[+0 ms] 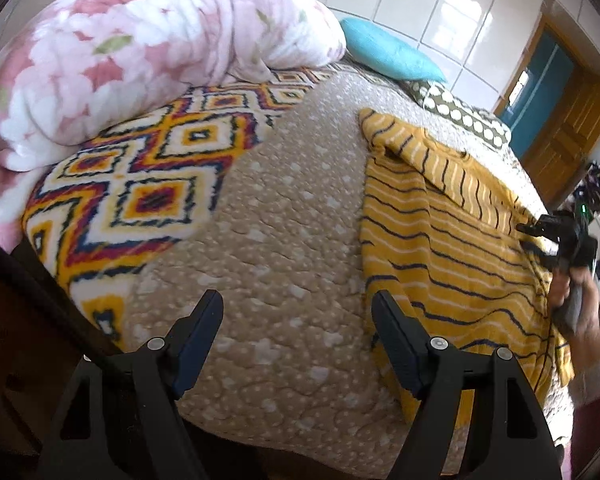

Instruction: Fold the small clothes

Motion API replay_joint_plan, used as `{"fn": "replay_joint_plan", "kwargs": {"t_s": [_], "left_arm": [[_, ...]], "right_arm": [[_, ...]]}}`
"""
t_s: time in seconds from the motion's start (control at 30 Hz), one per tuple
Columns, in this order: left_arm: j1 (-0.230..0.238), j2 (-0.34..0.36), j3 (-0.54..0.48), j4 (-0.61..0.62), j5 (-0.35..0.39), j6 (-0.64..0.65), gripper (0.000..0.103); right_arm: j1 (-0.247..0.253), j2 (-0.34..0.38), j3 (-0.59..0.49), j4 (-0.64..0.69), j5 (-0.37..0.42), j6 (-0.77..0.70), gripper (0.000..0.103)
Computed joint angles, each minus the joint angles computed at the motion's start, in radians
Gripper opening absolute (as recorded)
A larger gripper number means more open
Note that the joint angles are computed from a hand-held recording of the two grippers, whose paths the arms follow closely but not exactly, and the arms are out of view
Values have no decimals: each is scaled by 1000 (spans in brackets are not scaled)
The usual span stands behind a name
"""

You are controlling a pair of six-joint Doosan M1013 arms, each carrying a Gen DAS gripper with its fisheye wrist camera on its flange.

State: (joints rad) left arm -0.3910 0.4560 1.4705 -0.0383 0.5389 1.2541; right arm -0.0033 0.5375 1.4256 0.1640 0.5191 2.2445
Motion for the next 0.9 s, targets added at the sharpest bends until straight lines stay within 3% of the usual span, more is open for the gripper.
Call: {"fn": "replay_joint_plan", "kwargs": {"t_s": [0.03, 0.13, 0.2, 0.27, 0.3, 0.4, 0.47, 0.53, 0.63, 0.8, 0.9], "left_arm": [[-3, 3, -4, -4, 3, 9, 75], [-11, 12, -14, -17, 4, 42, 75], [-20, 19, -24, -12, 7, 49, 75], [-26, 24, -32, -28, 18, 70, 75], [-29, 24, -34, -39, 21, 83, 75], [-39, 16, -30, -45, 16, 111, 75], [-45, 11, -28, -21, 8, 111, 75], [-49, 8, -25, -15, -1, 112, 76], [-52, 10, -27, -51, 2, 143, 76], [-70, 13, -34, -113, 19, 217, 76], [-89, 6, -32, -90, 17, 223, 76]], "right_arm": [[-2, 7, -18, -25, 20, 1, 7], [8, 10, -53, -258, 49, 131, 6], [22, 33, -105, -461, 159, 223, 6], [25, 65, -155, -488, 258, 151, 7], [21, 65, -158, -457, 265, 104, 7], [14, -1, -85, -427, 180, 64, 16], [8, -72, -4, -380, 102, 6, 39], [3, -145, 77, -302, 54, -106, 45], [5, -238, 189, -229, 61, -221, 50], [25, -368, 377, -360, 76, -96, 52], [65, -418, 460, -532, 79, 74, 53]]}}
